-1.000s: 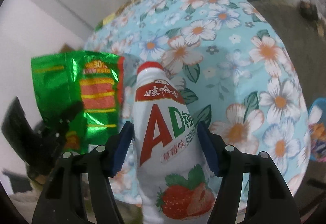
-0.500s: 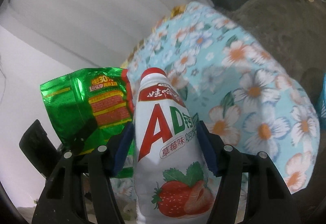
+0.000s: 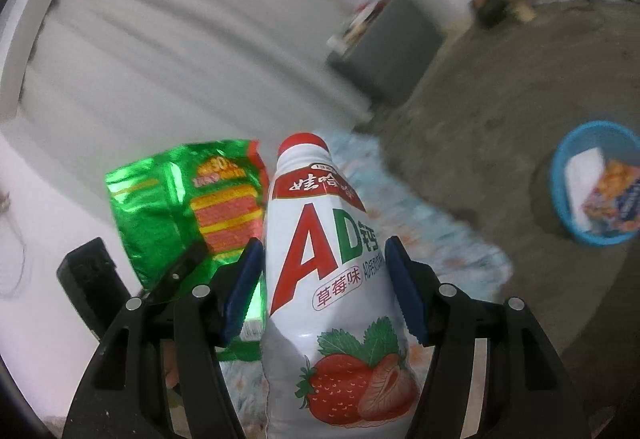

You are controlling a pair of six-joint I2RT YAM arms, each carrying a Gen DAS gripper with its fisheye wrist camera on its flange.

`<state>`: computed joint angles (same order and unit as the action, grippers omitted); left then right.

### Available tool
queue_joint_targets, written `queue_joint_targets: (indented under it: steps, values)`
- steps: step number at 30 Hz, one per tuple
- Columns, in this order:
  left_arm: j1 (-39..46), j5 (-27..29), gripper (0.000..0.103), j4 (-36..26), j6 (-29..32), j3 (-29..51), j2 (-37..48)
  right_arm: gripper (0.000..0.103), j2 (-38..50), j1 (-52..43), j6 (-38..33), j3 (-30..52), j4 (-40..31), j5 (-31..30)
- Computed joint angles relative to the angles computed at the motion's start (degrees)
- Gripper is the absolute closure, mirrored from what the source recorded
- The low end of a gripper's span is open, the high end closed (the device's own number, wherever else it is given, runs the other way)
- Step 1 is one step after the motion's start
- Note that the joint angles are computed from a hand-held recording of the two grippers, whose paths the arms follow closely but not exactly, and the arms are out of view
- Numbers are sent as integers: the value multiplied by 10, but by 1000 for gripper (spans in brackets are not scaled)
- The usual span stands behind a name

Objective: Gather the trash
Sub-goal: 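Carry the green bag and AD bottle to the blue wastebasket and release both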

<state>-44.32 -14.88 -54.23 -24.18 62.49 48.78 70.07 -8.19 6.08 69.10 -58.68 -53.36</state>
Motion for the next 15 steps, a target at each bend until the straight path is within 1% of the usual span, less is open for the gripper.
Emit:
queue_joint_targets:
  steps: [2,4,5,6,7,10,11,12,14,15]
  values:
    - [30,59,101,46,11,11,65,44,18,-81,-47,16,-38,-16]
    - [51,118,101,97,25,34,153,44,44,-149,-83,27,-64,-26]
    - [63,159,101,118,25,54,206,44,50,-165,-87,24,-62,-25]
    - [63,181,101,129,18,69,244,44,64,-196,-96,27,-63,-20]
    - [67,209,101,141,16,99,303,44,72,-208,-94,26,-56,-13]
    - [66,261,101,166,22,195,466,44,122,-255,-97,27,-43,-5]
    - [59,262,101,164,20,224,504,44,140,-264,-93,29,-34,-1]
    - [57,269,101,159,23,271,564,44,159,-270,-84,30,-19,6]
    - [55,283,101,148,25,336,642,44,183,-256,-42,22,35,29]
    - [55,292,101,136,27,384,695,44,194,-242,-14,16,67,42]
